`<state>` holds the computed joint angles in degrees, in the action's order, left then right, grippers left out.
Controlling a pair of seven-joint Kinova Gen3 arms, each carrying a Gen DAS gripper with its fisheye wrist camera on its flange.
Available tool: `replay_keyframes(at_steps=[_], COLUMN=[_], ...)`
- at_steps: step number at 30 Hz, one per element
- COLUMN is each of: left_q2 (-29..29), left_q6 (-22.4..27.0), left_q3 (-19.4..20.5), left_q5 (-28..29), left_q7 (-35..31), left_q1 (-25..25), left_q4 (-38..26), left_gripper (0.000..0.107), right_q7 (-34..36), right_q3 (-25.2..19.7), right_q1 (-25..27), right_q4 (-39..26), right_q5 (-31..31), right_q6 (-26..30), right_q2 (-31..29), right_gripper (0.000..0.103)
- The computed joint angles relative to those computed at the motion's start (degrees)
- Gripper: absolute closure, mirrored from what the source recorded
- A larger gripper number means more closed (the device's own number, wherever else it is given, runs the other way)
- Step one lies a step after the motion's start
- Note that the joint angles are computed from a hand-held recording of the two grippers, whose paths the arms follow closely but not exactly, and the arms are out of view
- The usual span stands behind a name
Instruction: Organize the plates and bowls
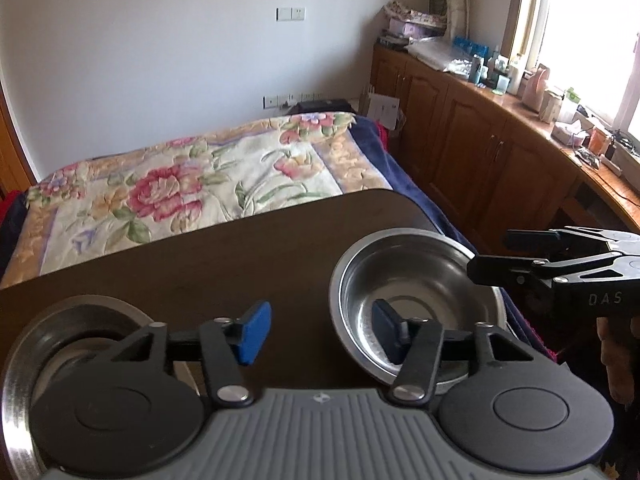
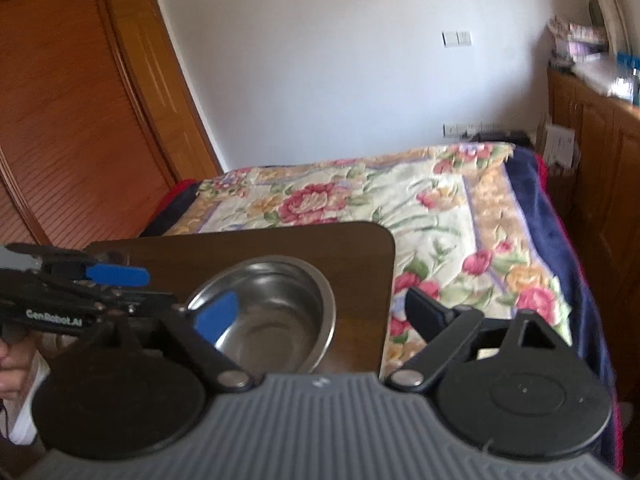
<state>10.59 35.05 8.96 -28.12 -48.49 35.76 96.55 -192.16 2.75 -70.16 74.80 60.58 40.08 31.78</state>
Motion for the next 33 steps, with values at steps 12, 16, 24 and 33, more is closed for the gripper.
replay_keyframes(at_steps=[12,16,24,33], left_q2=[2.6,2.5,1.4,-0.9], left_q6=[0.5,-0.7,-2.3,-2.8], left_q3=[-0.2,0.1,-1.1,0.0], left_q5=[6.0,8.0,5.0,3.2], left_q7=[-5.5,-7.4,-4.1,-2.3], left_q1=[-1.3,-1.8,0.7,0.6], left_q4=[-2.2,-1.7,0.1,1.8], left_gripper=[0.070,0.082,0.087,0.089], right_q7=[6.9,10.3,11.8,10.8], right_q3=[-1.0,-1.0,0.8,1.3], right_q1=[3.1,3.5,1.2,-0.3], right_q4=[-1.3,-2.4,-4.3,-5.2], right_q5=[-9.1,-12.6,-14.1,-13.2], right_q6=[-3.0,-2.9,-1.2,1.8], right_q2=[0.5,0.9,1.4,1.2], right_gripper=[0.052,0.064,0.086,0.088])
